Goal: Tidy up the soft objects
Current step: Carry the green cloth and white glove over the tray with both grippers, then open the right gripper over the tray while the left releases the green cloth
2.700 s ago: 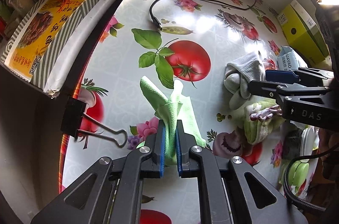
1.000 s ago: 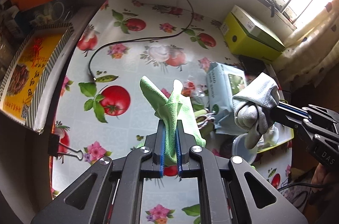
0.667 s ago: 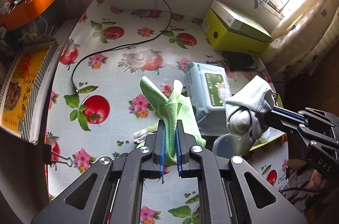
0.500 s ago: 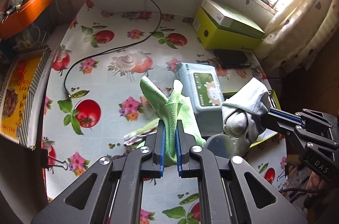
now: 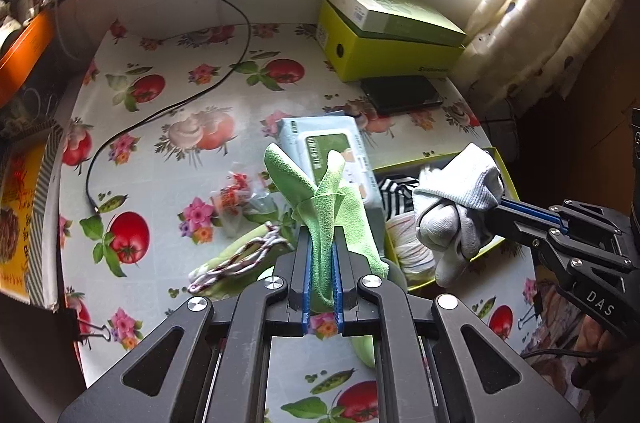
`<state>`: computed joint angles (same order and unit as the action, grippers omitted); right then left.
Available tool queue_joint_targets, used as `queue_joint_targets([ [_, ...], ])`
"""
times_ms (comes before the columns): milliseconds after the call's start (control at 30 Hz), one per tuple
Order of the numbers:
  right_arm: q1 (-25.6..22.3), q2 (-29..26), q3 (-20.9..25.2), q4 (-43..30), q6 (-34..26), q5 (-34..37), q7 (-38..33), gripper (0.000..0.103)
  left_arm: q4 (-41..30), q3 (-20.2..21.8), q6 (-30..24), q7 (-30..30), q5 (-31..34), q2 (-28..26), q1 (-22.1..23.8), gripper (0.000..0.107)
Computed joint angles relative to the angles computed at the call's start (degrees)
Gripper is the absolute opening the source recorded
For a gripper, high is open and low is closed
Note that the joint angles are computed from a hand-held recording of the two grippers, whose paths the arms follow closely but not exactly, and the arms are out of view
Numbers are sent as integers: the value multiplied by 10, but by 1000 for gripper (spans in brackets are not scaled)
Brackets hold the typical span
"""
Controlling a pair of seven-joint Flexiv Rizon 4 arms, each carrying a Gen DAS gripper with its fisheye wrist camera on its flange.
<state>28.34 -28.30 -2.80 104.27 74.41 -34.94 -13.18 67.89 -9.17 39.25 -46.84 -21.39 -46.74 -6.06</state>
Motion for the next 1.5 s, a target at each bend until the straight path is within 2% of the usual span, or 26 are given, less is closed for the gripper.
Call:
queue_joint_targets([
  [167, 12, 28, -32, 52, 17, -31, 60, 7, -5, -5, -11, 10, 6, -3, -12, 8],
  [367, 7, 65, -58, 123, 31, -99, 164, 7, -9, -12, -27, 28, 11, -4, -31, 9],
  [567, -22, 97, -59, 181, 32, -172, 267, 7, -21, -16, -46, 44, 16, -11, -53, 9],
  [767, -67, 110, -37, 218, 27, -212, 327, 7, -42, -17, -64, 49, 24, -25, -77, 9],
  [933, -103, 107, -15, 235, 24, -213, 350, 7, -67, -15, -79, 47, 31, -41, -93, 9],
  [1067, -115, 98, -5, 240, 14, -184, 351, 7, -93, -13, -94, 43, 37, -57, -103, 9],
  [1333, -116, 62, 27, 227, -5, -52, 290, 8, -149, -13, -131, 46, 45, -91, -122, 9],
  [1433, -97, 61, 2, 240, 26, -40, 293, 10, -173, -13, -148, 48, 48, -106, -131, 9],
  [1500, -83, 68, -16, 251, 39, -43, 301, 18, -187, -13, -159, 51, 49, -115, -137, 9],
])
